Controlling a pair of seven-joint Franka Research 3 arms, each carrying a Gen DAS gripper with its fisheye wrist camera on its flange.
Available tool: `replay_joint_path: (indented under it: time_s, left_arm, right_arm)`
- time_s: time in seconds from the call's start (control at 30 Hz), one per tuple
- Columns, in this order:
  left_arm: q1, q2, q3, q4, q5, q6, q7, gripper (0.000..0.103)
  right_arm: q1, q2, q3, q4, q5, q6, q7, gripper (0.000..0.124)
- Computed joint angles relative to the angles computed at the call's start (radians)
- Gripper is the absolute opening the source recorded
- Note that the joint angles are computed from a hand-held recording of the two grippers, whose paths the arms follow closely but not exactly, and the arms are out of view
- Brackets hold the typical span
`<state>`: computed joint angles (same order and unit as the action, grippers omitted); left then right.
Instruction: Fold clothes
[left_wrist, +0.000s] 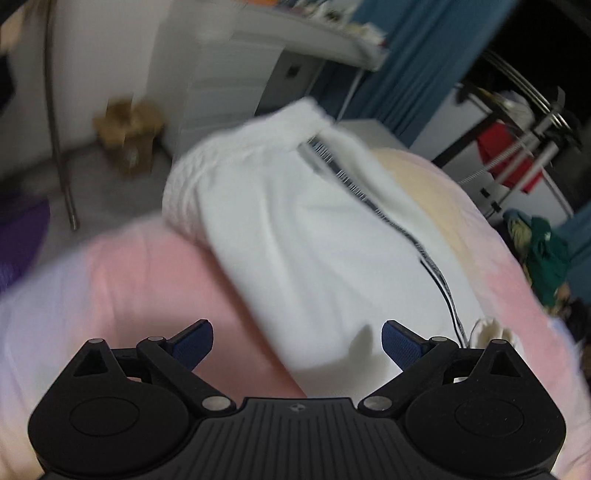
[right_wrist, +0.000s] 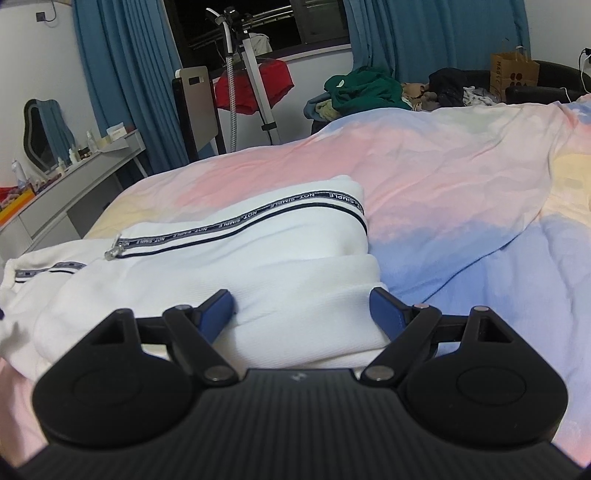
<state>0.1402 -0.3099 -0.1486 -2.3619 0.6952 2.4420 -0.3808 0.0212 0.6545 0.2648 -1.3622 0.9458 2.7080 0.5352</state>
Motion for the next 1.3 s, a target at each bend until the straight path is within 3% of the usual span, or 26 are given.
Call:
replay_joint_path:
  time_s: [0.13, 0.37, 0.53, 0.6, 0.63, 0.77, 0.8, 0.9, 1.07, 1.3]
  left_arm:
    - [0.047, -0.025, 0.022, -0.088, -0.015, 0.171, -0.142, 0.099]
    - [0.203, -0.036, -0.030, -0.132, 0.233, 0.345, -0.420, 0.098]
    - [0.247, -0.001, -0.021, -0.120, 0.357, 0.389, -0.550, 0.081]
    - [0.243, 0.005, -0.014, -0.114, 0.386, 0.378, -0.560, 0.068]
    - [0.239, 0.009, -0.012, -0.106, 0.396, 0.359, -0.560, 0.065]
    - [0.205, 0.009, -0.017, -0.076, 0.441, 0.240, -0.569, 0.027]
    - [0.195, 0.006, -0.018, -0.066, 0.465, 0.215, -0.567, 0.022]
    - [0.146, 0.014, -0.027, -0.008, 0.499, 0.098, -0.457, 0.017]
    - [0.029, 0.072, -0.094, 0.158, 0.558, -0.177, -0.196, 0.016]
    - [-0.142, 0.341, -0.172, 0.539, 0.743, -0.478, 0.008, 0.016]
  right_arm:
    - [-0.002, 0.001, 0.004, -0.002, 0.005, 0.006, -0.009, 0.084]
    - [-0.002, -0.001, 0.007, -0.007, 0.010, 0.015, -0.013, 0.084]
    - [-0.017, -0.012, 0.035, -0.020, 0.060, 0.044, -0.073, 0.083]
    - [-0.015, -0.014, 0.039, -0.025, 0.076, 0.067, -0.105, 0.083]
    - [-0.011, -0.014, 0.039, -0.026, 0.078, 0.076, -0.117, 0.083]
    - [0.022, 0.007, 0.004, -0.011, 0.012, 0.075, -0.076, 0.084]
    - [0.026, 0.013, 0.000, -0.006, -0.002, 0.074, -0.069, 0.085]
    - [0.026, 0.028, -0.002, 0.010, -0.033, 0.063, -0.037, 0.086]
    - [0.014, 0.034, -0.001, 0.032, -0.050, 0.027, 0.030, 0.086]
    - [0.002, 0.036, -0.033, 0.069, -0.061, -0.006, 0.207, 0.084]
